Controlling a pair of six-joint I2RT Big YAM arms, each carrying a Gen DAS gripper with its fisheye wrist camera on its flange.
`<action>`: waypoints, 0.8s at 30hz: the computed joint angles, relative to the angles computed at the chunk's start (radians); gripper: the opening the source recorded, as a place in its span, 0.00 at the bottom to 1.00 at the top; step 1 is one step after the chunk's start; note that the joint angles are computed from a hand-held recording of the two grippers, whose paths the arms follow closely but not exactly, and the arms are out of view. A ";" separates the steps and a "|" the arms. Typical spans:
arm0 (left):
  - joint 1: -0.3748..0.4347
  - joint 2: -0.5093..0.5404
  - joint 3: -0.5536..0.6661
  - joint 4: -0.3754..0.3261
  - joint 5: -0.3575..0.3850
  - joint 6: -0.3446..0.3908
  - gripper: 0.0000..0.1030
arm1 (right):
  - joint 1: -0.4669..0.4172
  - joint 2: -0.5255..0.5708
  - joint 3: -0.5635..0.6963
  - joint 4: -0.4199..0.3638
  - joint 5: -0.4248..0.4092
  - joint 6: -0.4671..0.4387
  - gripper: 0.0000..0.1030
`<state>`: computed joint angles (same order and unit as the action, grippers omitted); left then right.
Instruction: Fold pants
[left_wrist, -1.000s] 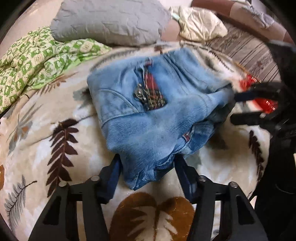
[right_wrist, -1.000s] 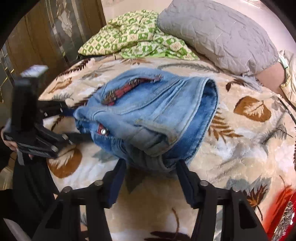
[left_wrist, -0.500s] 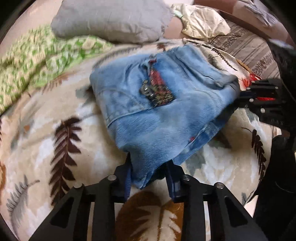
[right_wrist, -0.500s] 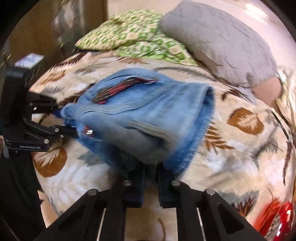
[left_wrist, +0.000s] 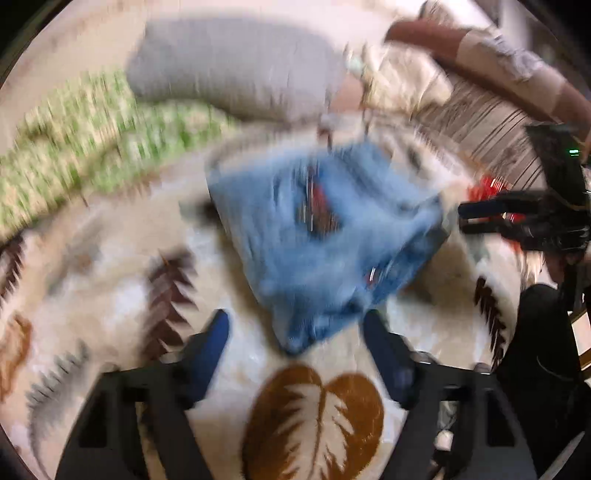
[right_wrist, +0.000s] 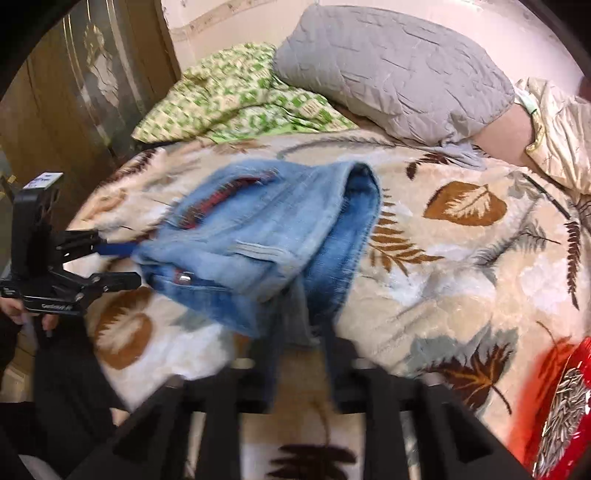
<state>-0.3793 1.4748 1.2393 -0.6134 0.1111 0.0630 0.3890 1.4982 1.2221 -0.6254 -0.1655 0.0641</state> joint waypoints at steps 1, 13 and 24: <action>-0.004 -0.013 -0.003 0.018 -0.013 0.022 0.76 | -0.004 -0.010 -0.006 0.016 -0.025 0.022 0.91; -0.087 0.107 0.069 0.037 -0.191 0.273 0.74 | -0.004 0.111 0.077 0.092 -0.209 0.179 0.59; -0.071 0.156 0.121 -0.082 -0.097 0.253 0.11 | 0.052 0.118 0.112 0.008 -0.021 -0.028 0.23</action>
<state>-0.4505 1.6304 1.3599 -0.6959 0.0144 0.3161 0.4414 1.6161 1.3336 -0.6175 -0.1865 0.0358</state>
